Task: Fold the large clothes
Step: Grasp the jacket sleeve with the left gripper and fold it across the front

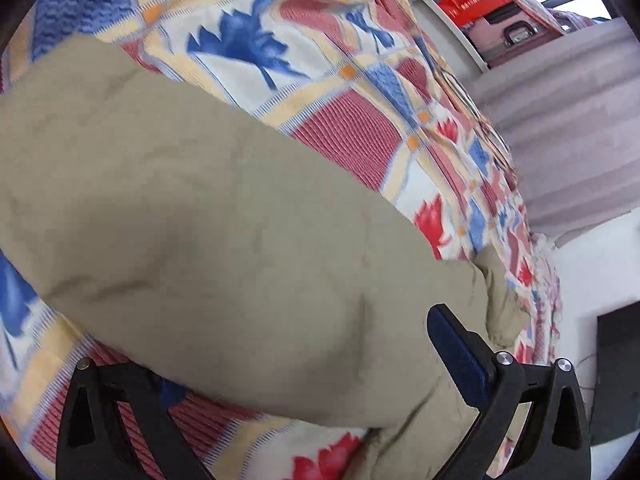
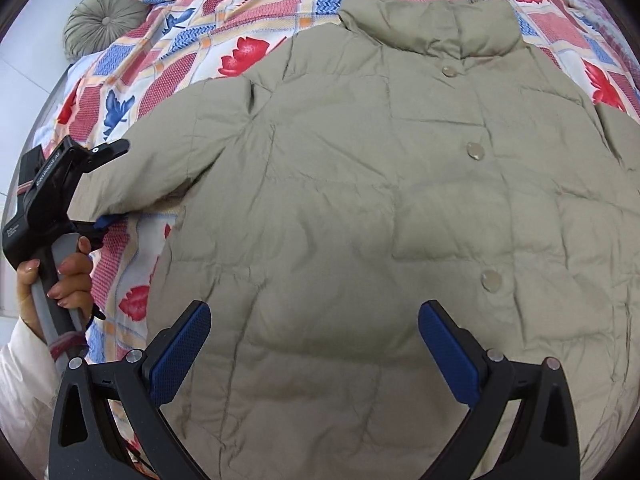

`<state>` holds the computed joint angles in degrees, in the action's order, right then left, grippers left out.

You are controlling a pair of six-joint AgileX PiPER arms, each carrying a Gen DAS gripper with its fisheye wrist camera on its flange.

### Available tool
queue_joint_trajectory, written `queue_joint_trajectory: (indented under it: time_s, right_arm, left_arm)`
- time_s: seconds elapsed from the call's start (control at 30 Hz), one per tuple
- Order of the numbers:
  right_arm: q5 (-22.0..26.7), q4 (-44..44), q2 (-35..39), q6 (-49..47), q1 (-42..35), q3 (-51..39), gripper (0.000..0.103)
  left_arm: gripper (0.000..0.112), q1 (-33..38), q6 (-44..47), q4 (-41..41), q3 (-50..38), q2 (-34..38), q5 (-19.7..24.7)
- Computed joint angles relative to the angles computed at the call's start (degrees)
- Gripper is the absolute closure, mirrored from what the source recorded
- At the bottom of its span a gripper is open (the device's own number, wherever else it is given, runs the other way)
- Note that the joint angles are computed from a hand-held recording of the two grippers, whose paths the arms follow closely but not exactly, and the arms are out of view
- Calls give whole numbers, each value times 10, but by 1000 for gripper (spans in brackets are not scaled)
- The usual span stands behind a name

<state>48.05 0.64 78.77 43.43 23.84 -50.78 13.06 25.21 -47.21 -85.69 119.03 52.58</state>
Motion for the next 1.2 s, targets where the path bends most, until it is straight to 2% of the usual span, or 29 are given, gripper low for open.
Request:
queue_joint_trajectory:
  time_s: [0.07, 0.13, 0.17, 0.2, 0.23, 0.27, 0.3, 0.33, 0.37, 0.4, 0.43, 0.5, 0.63, 0.7, 0.83, 0.93, 1.03, 1.1, 1.2]
  right_arm:
    - [-22, 12, 24, -22, -11, -17, 0]
    - [-41, 18, 54, -35, -17, -42, 0]
    - [-50, 20, 71, -42, -20, -58, 0]
    - [-61, 18, 87, -42, -21, -72, 0]
    - [-67, 12, 102, -36, -20, -87, 1]
    - [-73, 3, 120, -28, -18, -105, 5]
    - [-74, -5, 138, -20, -15, -125, 19]
    - [-73, -5, 159, -21, -15, -145, 30]
    - [-74, 4, 179, -30, -18, -162, 59]
    - [-78, 25, 200, -44, -23, -177, 79]
    - [-91, 49, 216, -59, -28, -185, 82]
    - [-120, 90, 242, -86, -36, -195, 86]
    - [-169, 195, 276, -170, -50, -194, 86]
    - [-180, 267, 301, -224, -56, -193, 86]
    - [-197, 349, 329, -285, -62, -179, 86]
    - [-182, 407, 327, -343, -77, -171, 86]
    - [-163, 493, 282, -426, -105, -124, 86]
    - [-158, 517, 226, -443, -132, -68, 86]
    - [-149, 428, 115, -371, -187, 14, 86]
  left_arm:
    - [9, 2, -46, 63, -46, 22, -29]
    - [14, 3, -102, 125, -94, 53, -36]
    - [32, 4, -132, 150, -120, 70, -31]
    - [56, 7, -153, 166, -144, 88, -18]
    - [66, 15, -160, 167, -162, 103, 0]
    - [85, 21, -160, 156, -174, 114, 10]
    - [93, 24, -162, 152, -180, 117, 15]
    - [95, 26, -160, 156, -170, 107, 11]
    - [96, 22, -161, 167, -163, 96, 1]
    - [96, 19, -154, 177, -150, 80, -10]
    - [96, 19, -137, 180, -124, 52, -24]
    - [102, 15, -101, 177, -95, 8, -43]
    - [102, 10, -29, 140, -77, -58, -35]
    - [102, -3, 2, 112, -79, -84, -19]
    - [102, -61, 27, 83, -82, -121, -3]
    - [102, -124, 20, 76, -83, -140, -5]
    - [102, -204, 0, 88, -83, -151, -16]
    - [102, -260, -18, 100, -82, -150, -26]
    - [102, -355, -54, 144, -85, -136, -48]
